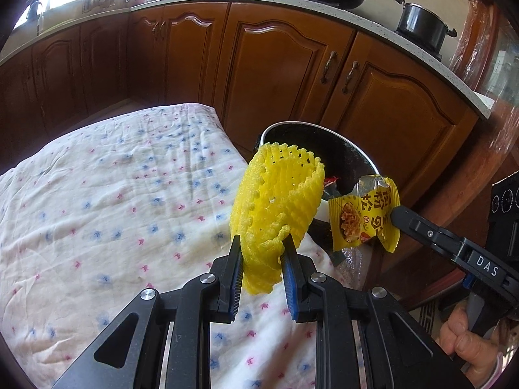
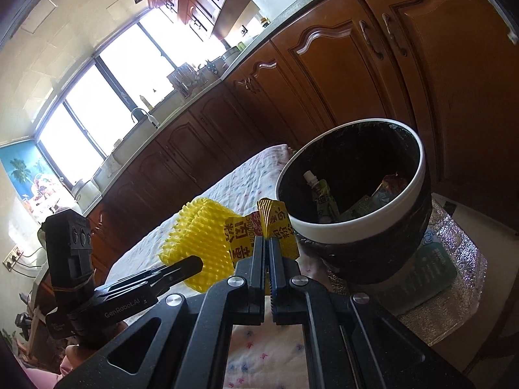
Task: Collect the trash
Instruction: 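Carry the foam net and wrapper over the bin and open both grippers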
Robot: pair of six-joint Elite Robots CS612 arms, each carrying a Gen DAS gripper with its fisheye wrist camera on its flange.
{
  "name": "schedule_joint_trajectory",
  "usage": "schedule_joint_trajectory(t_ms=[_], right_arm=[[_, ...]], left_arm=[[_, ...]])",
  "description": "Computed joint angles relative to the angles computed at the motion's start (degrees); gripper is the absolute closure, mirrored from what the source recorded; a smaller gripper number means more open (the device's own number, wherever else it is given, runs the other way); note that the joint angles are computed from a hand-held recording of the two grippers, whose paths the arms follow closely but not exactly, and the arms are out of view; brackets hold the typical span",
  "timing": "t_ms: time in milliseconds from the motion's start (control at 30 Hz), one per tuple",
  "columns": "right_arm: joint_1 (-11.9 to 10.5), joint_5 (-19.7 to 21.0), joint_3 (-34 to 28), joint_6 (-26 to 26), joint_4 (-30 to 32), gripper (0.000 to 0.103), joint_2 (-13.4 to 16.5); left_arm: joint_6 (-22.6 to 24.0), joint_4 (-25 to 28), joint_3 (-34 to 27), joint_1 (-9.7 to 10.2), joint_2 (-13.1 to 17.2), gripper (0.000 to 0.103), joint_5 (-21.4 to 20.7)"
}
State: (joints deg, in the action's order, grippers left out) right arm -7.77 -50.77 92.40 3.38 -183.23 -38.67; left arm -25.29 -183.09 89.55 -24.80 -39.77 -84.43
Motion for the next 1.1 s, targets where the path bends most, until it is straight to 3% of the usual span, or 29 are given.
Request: schedule_joint_trajectory(t_ms=[1100], right_arm=[[-1.61,-2.79,-4.37,1.14,-0.94,0.101,1.21]], left_arm=[[5.67,5.28,-8.7,-0.04,3.18,0.082,-0.82]])
